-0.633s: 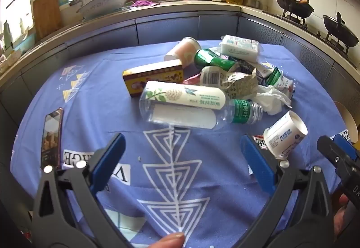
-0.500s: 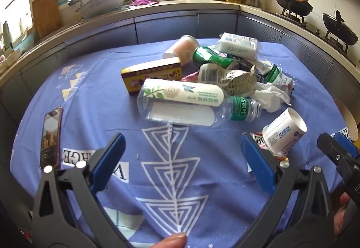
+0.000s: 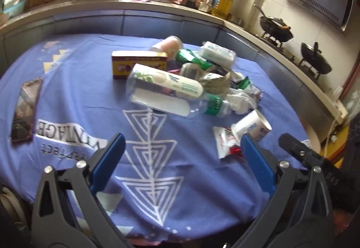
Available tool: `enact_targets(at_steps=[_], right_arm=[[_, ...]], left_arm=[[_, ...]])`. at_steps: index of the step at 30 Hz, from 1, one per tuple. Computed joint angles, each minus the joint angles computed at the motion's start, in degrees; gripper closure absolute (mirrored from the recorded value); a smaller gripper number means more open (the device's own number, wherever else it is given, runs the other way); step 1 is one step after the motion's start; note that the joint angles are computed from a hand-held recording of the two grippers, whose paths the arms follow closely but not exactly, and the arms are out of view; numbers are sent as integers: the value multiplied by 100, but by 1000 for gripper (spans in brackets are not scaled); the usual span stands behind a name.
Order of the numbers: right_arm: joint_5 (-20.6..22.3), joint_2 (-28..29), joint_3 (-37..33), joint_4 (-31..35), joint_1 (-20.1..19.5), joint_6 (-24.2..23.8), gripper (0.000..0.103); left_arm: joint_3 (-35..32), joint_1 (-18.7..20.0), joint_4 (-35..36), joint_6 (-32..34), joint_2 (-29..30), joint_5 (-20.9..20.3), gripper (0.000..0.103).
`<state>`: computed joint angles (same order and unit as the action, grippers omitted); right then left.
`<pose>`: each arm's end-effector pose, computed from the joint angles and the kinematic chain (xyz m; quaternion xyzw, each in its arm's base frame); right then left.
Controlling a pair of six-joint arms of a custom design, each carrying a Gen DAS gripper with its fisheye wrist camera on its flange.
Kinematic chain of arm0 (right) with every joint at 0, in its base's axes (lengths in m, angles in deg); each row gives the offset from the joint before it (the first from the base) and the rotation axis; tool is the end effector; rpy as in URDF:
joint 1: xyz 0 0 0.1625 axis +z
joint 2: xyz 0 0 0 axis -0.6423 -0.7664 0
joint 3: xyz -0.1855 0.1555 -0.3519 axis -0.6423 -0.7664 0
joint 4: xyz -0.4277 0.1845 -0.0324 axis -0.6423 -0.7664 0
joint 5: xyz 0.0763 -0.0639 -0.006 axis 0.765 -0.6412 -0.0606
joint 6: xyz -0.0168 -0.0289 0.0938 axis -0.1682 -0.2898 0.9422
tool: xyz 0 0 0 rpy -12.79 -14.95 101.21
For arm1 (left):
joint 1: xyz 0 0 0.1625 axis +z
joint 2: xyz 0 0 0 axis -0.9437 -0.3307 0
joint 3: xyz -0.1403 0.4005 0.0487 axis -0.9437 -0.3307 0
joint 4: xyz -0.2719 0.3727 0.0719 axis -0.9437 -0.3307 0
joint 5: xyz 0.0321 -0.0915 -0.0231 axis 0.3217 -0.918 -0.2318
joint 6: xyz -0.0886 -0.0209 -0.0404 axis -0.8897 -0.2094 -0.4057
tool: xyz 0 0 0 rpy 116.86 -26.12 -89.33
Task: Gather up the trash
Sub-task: 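Grasp the red-white snack wrapper with the left tool while the right tool grasps the white yogurt cup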
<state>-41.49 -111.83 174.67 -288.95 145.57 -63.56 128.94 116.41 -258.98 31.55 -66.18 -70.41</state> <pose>0.2391 -0.5006 0.1223 0.1455 -0.8826 0.4147 0.1672 -0.2143 -0.5102 0.1979 0.1335 0.8908 -0.3858 0.1994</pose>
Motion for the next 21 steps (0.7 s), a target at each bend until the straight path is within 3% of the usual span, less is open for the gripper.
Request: enact_targets(at_steps=[1,4,7,10,11,14,21], right_arm=[[-69,33,-25,-34,29,-61,14],[-259,125,-95,-358,78,-273,14],[-473,118,-146,-647,86,-451,15],[-663,44,-201,-708,61,-595,21],[-663,-13,-206,-632,29,-547,25],[-686,-58,-242,-444,-35,-500,37],[-579,-37,-233,-187,-80,-576,42]], left_arm=[[-27,34,97,-59,7,-29,5],[-194,-6,150,60,186,451,4],[-394,-86,-386,622,380,1203,4],[-714,-168,-745,1302,648,2036,4],[-800,-159,-855,1439,706,2142,4],[-884,-61,-694,1148,598,1884,4],[-976,26,-598,1250,828,2167,4]])
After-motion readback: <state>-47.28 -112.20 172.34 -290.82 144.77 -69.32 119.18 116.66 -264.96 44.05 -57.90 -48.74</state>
